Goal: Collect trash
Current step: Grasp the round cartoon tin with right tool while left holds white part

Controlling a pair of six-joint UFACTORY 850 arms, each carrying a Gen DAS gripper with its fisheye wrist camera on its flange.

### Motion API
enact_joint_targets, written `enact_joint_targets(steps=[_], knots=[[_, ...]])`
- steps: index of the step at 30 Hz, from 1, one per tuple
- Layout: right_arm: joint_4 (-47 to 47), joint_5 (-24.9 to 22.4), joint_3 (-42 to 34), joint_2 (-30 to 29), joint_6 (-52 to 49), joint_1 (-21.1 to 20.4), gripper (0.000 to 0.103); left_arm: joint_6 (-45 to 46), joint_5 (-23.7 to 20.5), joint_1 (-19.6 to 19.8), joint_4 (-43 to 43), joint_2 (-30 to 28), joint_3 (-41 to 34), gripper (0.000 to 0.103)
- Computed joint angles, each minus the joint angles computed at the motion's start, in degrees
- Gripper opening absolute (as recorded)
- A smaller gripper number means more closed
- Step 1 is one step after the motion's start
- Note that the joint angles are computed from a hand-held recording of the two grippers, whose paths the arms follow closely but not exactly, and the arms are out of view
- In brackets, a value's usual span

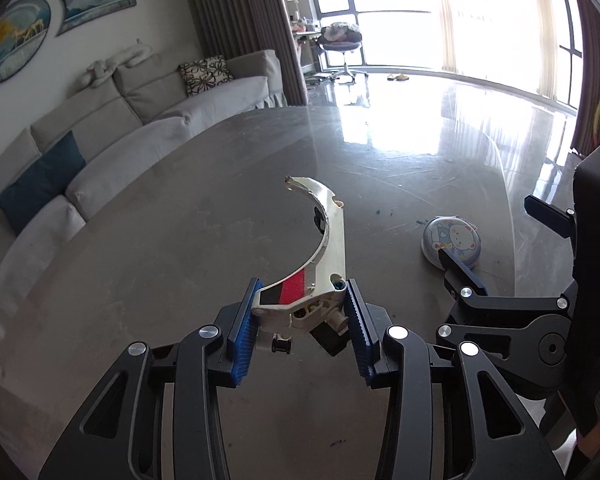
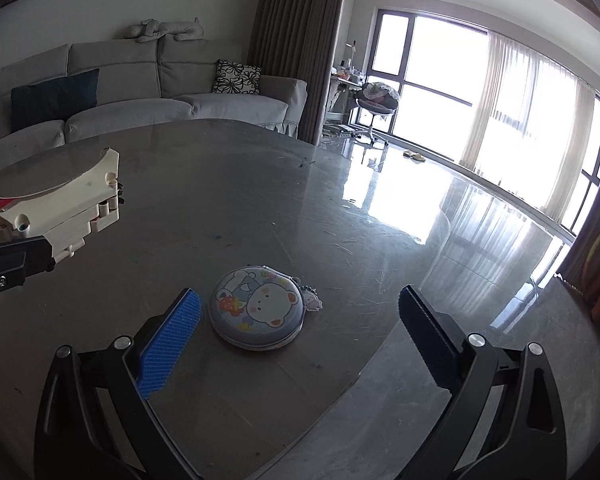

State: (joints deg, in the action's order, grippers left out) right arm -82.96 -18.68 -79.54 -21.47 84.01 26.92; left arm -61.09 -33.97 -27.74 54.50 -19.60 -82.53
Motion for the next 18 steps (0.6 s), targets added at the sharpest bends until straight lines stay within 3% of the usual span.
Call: enact_joint_targets(steps=[6,13,15,16,18], knots=[[9.38,1.54,-2.66,-2.61,-9.13,0.0,0.098,0.46,-0.26,0.14,-0.38,0.54,-0.05,0.042],[34.23,7.79,-4.75,-4.04,-29.41,-2.2,0.098,-2.54,-0.76,-0.84,2.72,1.59,1.27,0.042],[36.19,8.89,-4.47,-3.83,-31.62,-2.37,0.097,-3.21,-0.53,-0.95,3.32,1.89,1.69,0.042],[36.92,9.69,-3.9,-3.36,-32.75,-2.55,0.094,-3.69,-0.49,-1.22,3.55,2.14,2.08,0.042],[38.21,11.16,-3.38,-2.93,-35.18,-2.45,0.078,-5.11,-0.77,-1.77,4.47,2.64,2.96,0.042]])
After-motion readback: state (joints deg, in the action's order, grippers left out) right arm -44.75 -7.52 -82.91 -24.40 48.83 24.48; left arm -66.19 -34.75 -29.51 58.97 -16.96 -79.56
